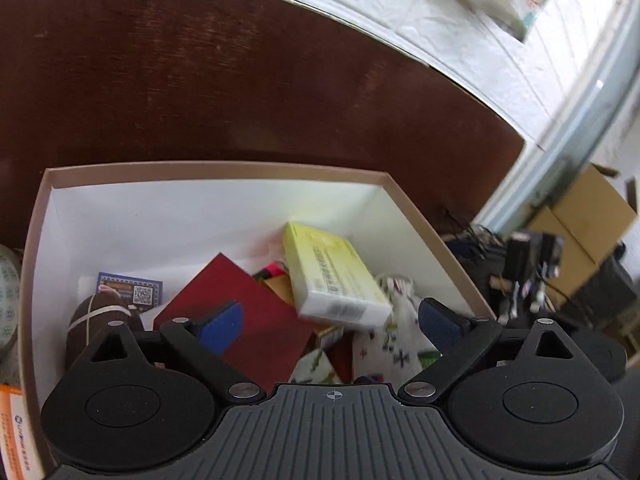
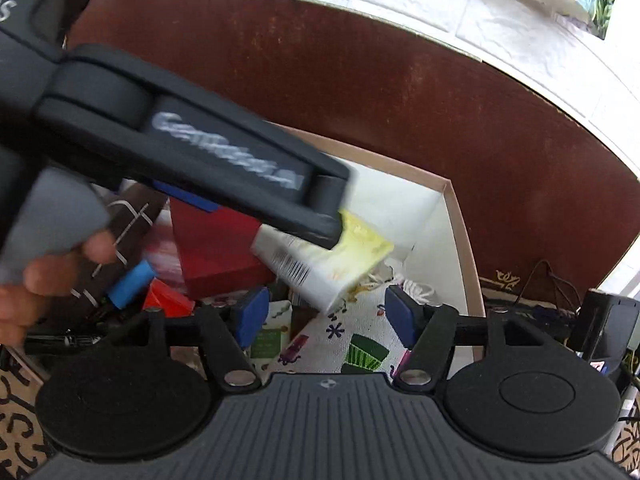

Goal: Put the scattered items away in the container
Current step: 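Open the left gripper to drop the yellow box into the cardboard box, then move the left gripper back to the pile toward the black tape roll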

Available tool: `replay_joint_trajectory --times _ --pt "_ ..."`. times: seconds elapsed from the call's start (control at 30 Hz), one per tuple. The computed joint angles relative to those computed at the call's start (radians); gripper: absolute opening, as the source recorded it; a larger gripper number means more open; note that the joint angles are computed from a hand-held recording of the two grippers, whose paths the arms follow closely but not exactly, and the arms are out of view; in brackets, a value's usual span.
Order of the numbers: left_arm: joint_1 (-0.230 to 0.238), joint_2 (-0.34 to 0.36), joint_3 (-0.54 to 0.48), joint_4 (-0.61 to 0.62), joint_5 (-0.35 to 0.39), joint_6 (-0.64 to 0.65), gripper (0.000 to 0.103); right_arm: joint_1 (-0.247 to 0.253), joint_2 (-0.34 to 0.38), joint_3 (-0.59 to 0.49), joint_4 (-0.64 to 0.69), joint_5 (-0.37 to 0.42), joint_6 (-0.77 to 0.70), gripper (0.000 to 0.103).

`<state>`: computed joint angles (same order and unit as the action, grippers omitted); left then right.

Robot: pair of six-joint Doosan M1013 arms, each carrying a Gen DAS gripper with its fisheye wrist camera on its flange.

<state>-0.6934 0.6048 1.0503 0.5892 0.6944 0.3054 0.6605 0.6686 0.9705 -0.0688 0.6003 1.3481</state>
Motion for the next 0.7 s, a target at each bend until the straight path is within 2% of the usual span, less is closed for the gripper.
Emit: replay_joint_trajectory --times 0.1,0.3,0.47,0.57,0.7 --pt "-0.011 -0.012 0.019 0.021 0.021 0.010 0.100 0.005 -0.025 0.053 -0.036 -0.053 0.021 0.087" --pt "-0.042 -0.054 0.066 0.049 0.012 -0.003 0.100 0.013 -0.056 0.083 -0.078 -0.083 0.079 0.095" --pt "-0.090 -0.123 0.150 0.151 0.019 -0.103 0.101 0.025 -0.136 0.177 -0.081 -0.153 0.111 0.098" --pt "-0.135 -0.174 0.213 0.252 0.066 -0.208 0.101 0.041 -0.175 0.217 -0.091 -0.163 0.128 0.100" --pt "-0.211 -0.226 0.277 0.351 0.208 -0.278 0.103 0.065 -0.225 0.283 -0.061 -0.202 0.105 0.101"
